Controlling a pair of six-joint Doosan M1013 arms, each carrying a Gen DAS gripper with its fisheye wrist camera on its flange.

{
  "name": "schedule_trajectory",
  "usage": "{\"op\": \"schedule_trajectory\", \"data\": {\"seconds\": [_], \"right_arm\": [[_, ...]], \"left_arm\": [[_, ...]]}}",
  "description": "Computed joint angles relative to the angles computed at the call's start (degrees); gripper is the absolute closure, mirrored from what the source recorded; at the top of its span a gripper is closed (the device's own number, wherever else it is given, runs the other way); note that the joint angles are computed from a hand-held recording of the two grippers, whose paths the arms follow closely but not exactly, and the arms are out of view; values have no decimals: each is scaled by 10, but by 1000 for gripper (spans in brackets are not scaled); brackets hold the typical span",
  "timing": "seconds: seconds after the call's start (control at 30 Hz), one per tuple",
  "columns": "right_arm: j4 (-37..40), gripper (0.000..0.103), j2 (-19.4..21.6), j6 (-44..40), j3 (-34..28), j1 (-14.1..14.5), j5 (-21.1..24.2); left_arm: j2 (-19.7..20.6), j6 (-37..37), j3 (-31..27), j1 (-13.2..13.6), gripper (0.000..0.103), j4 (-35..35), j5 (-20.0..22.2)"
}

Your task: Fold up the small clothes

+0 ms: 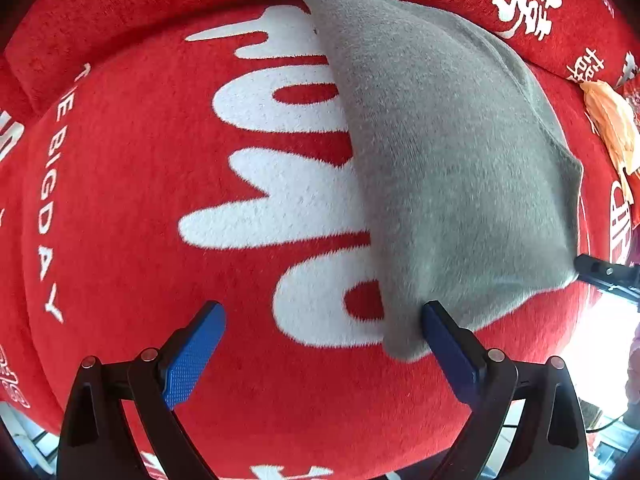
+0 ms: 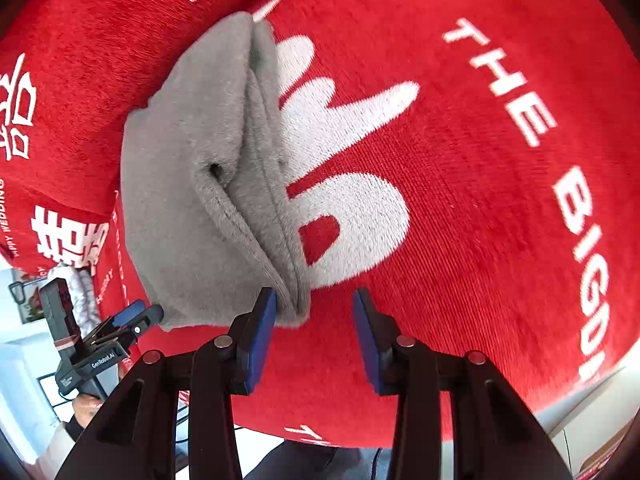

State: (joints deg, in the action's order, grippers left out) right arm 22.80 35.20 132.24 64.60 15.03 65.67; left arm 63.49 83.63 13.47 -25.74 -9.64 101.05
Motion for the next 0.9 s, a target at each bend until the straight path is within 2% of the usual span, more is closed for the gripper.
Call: {"op": "schedule_trajectory", "data": {"seconds": [0.07, 0.13, 0.17, 0.27, 0.33, 0.37, 0.43, 0.47, 0.5, 0.57, 0.67, 0.77, 0.8, 0.9], "right_arm": [[-16, 60, -8, 16, -2, 6, -11], [3, 59, -24, 21, 20, 9, -52], [30, 57, -30, 15, 32, 9, -72], [141, 51, -30, -12, 56, 13, -123], [223, 51, -13, -37, 59, 18, -154], [254, 51, -3, -42, 60, 21, -173], [285, 51, 13, -35, 58, 27, -205], [291, 70, 18, -25, 57, 30, -221], [297, 94, 18, -23, 61, 32, -230], [284, 96, 25, -12, 48, 36, -223], [221, 96, 33, 7, 26, 42, -174], [220, 96, 29, 24, 34, 43, -157], [195, 96, 33, 37, 22, 44, -127], [167, 91, 28, 14, 11, 49, -96]], "left_arm": [[-15, 14, 27, 0, 4, 9, -11], [-22, 21, 38, 0, 4, 14, -13], [-24, 22, 40, 0, 4, 19, -13], [-62, 15, 111, 3, 4, 26, -51], [-78, 1, 138, 5, 4, 22, -67], [-76, -8, 129, 7, 4, 23, -62], [-85, -19, 143, 10, 5, 24, -71], [-95, -23, 156, 12, 4, 24, -80], [-102, -26, 166, 13, 5, 25, -88], [-114, -33, 185, 14, 5, 25, -102], [-124, -30, 206, 14, 5, 23, -102], [-106, -34, 179, 3, 4, 35, -69], [-108, -34, 182, 2, 4, 35, -70], [-114, -29, 190, -2, 5, 34, -79]]}}
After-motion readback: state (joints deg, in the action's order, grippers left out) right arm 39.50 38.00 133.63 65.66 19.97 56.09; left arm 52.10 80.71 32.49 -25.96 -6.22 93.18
